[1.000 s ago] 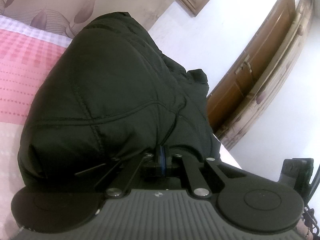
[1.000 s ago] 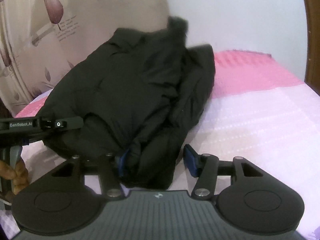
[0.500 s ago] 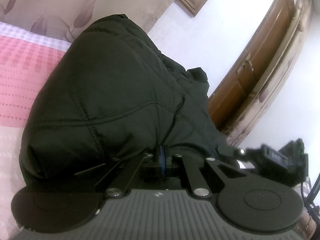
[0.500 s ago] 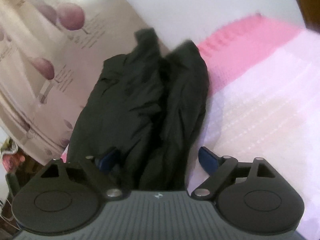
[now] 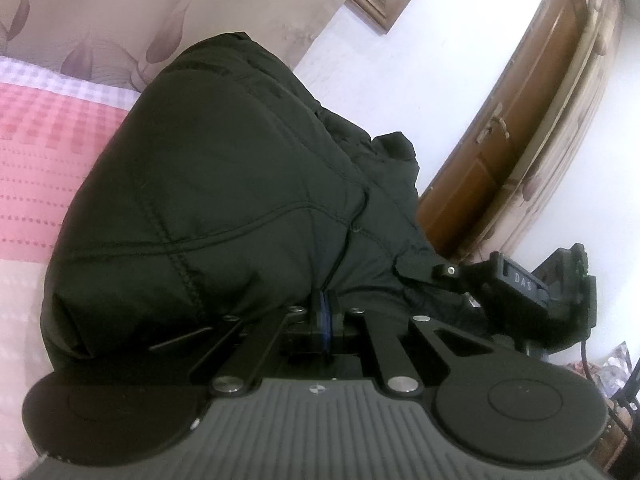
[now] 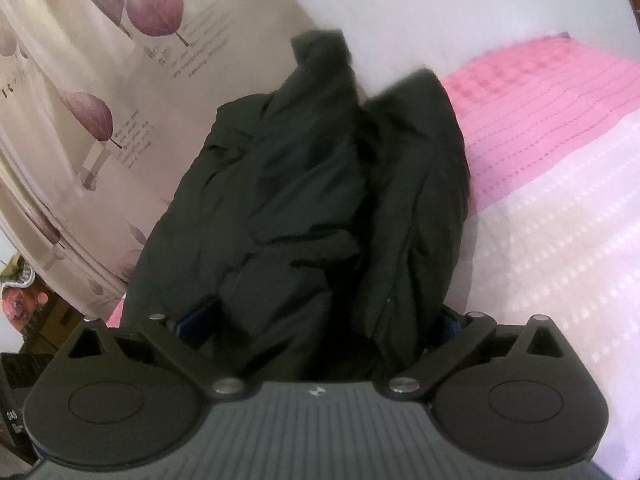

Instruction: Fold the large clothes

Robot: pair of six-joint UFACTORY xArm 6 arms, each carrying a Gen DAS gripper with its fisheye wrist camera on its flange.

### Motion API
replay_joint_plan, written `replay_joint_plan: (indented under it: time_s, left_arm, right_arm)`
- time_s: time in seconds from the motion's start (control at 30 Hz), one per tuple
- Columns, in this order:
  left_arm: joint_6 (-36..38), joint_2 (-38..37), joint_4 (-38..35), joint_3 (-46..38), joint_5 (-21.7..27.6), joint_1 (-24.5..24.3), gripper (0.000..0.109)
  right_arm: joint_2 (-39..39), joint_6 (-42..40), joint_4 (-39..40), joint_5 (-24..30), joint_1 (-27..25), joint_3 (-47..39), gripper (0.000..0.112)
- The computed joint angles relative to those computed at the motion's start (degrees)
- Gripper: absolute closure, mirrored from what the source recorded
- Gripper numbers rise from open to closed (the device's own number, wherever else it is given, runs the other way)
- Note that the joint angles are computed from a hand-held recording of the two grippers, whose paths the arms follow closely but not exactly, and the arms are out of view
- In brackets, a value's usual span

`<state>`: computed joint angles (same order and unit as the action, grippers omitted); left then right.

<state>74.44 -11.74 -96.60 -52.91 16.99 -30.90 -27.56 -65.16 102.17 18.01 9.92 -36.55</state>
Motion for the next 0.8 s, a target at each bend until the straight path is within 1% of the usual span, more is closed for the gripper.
replay_joint_plan:
  time_s: [0.07,0.2,0.37,0.47,0.57,0.63,0.7,0.73,0.77,0.8]
  left_arm:
    - [0.18,0.00,-0.06,-0.02,-0.24,-0.12,0.097]
    - [0.14,0.04,0.05,-0.06,-0.43,-0.20,0.097]
    - [0.19,-0.01,0.04,-0.03,-0.64,-0.25,0.097]
    - [0.32,0.01,-0.06,-0.06,-0.85,-0.40,0.097]
    - [0.38,0.00,-0.45,-0.05,-0.63,-0.30,0.097]
    - [0.44,-0.08,-1.09,0.02,0.37,0.21,0.097]
    - [1.07,-0.62,-2.31,0.41,2.20,1.13,0.098]
    - [1.70,-1.24,-2.86,0.85,4.12,1.99,0.091]
    - [2.26,-2.10,-2.93,1.40,6.04,2.80,0.078]
    - [2.58,-3.33,-2.49,1.96,7.82,3.56,0.069]
  right_arm:
    - [-0.40,-1.15,1.88,1.65,-1.21,0.62,0.009]
    - [-0.29,-2.50,3.33,-0.67,0.15,0.22,0.009]
    - [-0.19,4.05,-0.40,-2.87,1.26,-0.21,0.009]
    - [-0.18,1.38,0.91,-1.79,0.77,-0.07,0.009]
    - [0.21,2.43,-1.70,-1.42,0.68,-0.33,0.009]
    - [0.38,2.98,-3.20,-1.27,0.79,-0.45,0.009]
    - [0.33,2.85,-3.16,0.59,-0.12,-0.27,0.009]
    - [0.36,2.92,-3.44,1.60,-0.73,-0.22,0.009]
    - [0.35,2.93,-3.58,2.38,-1.19,-0.15,0.009]
    - [0.36,2.96,-3.72,3.43,-1.84,-0.08,0.009]
